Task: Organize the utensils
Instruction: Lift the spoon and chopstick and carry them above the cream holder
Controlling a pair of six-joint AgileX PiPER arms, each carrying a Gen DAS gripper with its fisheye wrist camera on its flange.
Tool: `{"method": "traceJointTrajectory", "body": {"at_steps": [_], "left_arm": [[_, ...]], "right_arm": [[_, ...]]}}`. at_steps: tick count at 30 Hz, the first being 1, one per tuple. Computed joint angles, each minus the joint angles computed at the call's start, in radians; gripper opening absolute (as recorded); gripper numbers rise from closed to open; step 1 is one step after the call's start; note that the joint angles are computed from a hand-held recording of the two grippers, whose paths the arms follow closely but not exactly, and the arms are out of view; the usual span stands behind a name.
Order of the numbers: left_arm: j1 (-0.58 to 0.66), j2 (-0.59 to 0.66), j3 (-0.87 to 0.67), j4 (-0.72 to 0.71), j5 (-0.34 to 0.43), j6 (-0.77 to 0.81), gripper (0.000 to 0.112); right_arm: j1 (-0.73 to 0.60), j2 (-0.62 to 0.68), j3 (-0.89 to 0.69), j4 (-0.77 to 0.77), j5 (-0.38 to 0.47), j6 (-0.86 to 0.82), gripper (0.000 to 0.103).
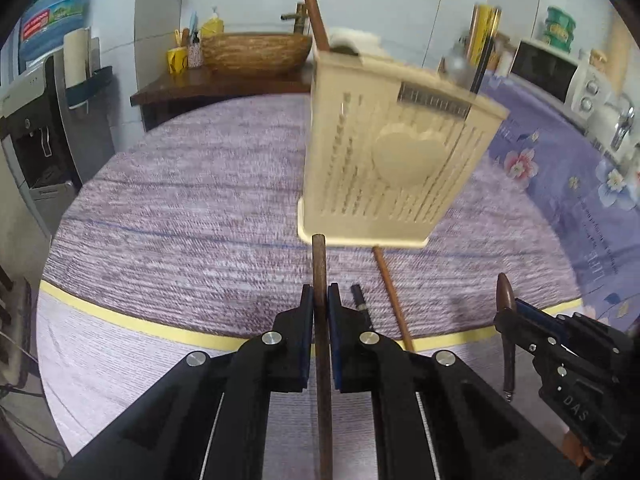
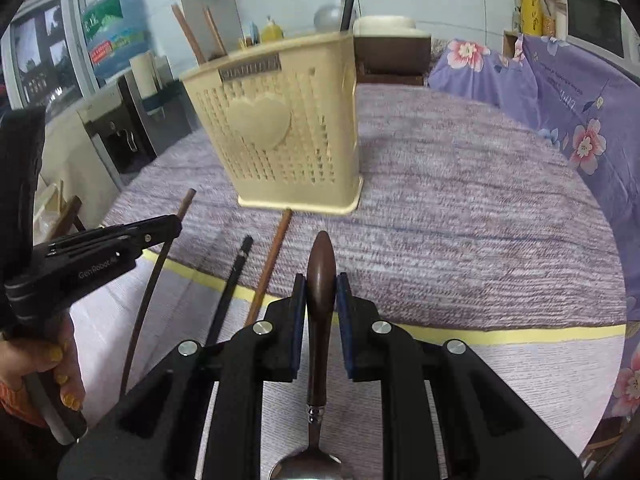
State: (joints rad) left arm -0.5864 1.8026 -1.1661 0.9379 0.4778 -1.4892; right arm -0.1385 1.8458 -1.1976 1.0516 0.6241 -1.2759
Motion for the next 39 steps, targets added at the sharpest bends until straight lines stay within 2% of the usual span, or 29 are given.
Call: {"method": "traceJointTrajectory", "body": {"at_steps": [3,6,9,12,21,39], "left_arm": [[-0.03,-0.087,0.048,0.154,0.031,-0.144,0.008],[-0.052,-0.154,0.07,0.248,0.073,-0.23,0.008],[-0.062,-0.195,0.076,0.315,0.11,-0.284,0.008],[-0.055,-0.202,0.054,0.328,0.13,-0.279,0.008],[-0.045,-0.227,0.074,0.381,0.121,-0.346,0.008],[0.004,-0.25,0.049,0.401,0.058,-0.334,0.008]], "right_arm": [[-0.052,-0.036,-0.001,0.062,0.059,-0.042,0.016],[-0.1,-0.071,-0.001,0.122,0.106,-0.08,0.016],[-0.119,-0.103,0.011,0.173,0.11,-0.115,0.016],[-0.119,-0.118,0.004,0.175,0.111,-0.108,0.016],[-0.093,-0.128,0.001,0.172,0.079,-0.094,0.016],[-0.065,-0.129,-0.071,0.133,0.066,-0.058,0.016]]}}
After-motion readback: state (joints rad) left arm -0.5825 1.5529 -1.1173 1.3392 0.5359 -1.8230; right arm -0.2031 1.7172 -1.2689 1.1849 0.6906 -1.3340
